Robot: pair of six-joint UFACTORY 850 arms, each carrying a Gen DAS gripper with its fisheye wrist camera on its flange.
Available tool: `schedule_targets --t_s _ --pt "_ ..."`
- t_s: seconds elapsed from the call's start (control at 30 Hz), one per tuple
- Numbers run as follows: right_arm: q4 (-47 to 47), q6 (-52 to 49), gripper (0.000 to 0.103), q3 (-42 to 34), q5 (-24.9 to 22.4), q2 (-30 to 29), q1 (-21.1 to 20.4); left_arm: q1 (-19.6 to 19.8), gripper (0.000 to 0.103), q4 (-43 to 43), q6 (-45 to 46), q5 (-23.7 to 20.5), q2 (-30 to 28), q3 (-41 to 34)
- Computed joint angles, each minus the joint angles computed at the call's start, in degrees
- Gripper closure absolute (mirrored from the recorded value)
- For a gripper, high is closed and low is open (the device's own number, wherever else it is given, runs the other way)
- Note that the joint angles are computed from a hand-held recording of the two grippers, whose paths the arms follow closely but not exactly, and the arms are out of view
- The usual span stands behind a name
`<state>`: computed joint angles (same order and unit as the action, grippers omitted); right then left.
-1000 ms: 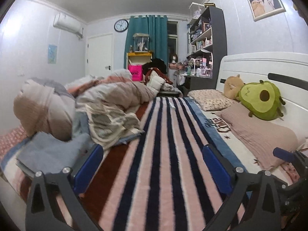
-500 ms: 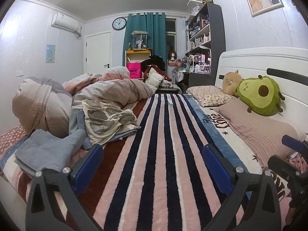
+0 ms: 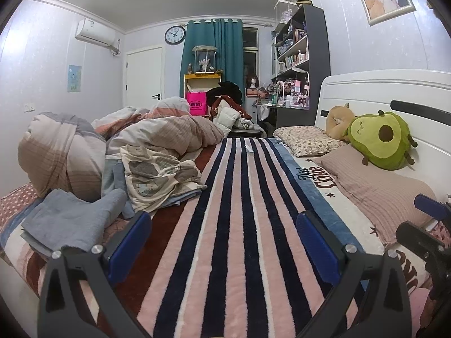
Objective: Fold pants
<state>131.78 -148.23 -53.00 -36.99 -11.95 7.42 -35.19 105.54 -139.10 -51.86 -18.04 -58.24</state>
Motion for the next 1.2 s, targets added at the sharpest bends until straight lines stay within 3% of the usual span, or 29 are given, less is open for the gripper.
schedule_targets --t_s 1.2 --pt "-0.5 1.3 0.001 0.0 0.6 0.9 0.2 0.4 0.001 0.1 0.3 -0.6 0.5 0.6"
